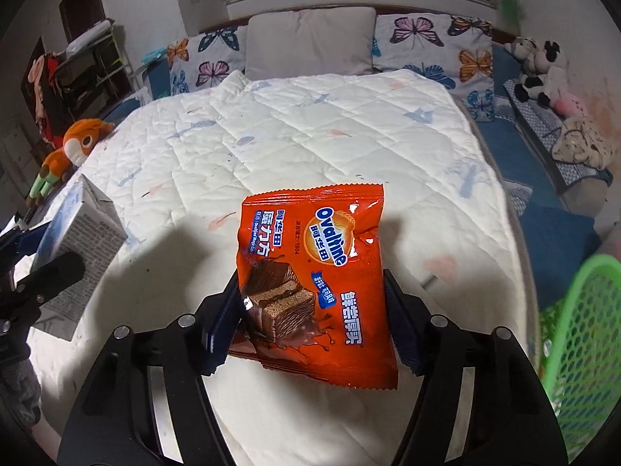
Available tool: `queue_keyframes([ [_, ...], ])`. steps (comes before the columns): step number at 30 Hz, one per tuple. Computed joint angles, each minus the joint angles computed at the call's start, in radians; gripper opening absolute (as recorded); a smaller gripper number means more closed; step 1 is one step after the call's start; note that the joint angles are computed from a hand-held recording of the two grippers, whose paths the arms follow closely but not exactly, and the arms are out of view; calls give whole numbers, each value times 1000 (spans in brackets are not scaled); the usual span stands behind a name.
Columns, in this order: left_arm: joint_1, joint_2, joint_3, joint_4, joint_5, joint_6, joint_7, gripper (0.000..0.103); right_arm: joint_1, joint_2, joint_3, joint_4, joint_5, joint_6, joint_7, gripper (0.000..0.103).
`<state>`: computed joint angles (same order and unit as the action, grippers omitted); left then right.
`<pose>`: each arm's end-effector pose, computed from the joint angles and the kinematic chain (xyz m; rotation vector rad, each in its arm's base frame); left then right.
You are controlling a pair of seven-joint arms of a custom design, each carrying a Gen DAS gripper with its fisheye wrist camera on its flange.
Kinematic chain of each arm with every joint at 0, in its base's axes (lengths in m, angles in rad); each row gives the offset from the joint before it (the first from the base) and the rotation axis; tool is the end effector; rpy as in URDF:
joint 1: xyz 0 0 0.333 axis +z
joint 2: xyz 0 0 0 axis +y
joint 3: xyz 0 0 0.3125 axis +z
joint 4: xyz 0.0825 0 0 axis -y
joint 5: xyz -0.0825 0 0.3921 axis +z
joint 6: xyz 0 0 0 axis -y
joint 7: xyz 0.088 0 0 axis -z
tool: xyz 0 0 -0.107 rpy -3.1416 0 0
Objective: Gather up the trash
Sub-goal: 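Drop the Ovaltine pack into the basket with the right gripper while the left carries the carton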
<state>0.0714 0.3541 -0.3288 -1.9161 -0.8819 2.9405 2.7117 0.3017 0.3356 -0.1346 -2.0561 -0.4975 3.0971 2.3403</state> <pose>0.6527 -0.1028 0.3667 -1.2993 2.2528 -0.9802 0.6208 0.1501 0.3390 -1.6952 1.8538 -0.5687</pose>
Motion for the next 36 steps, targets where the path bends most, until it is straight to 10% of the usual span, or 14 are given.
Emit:
queue_keyframes([
  [16, -79, -95, -20, -85, -135, -21, 122, 68, 221, -211, -351, -212, -636, 46, 635, 70],
  [36, -229, -110, -21, -88, -102, -47, 97, 68, -62, -427, -236, -407, -1117, -42, 1098, 71],
])
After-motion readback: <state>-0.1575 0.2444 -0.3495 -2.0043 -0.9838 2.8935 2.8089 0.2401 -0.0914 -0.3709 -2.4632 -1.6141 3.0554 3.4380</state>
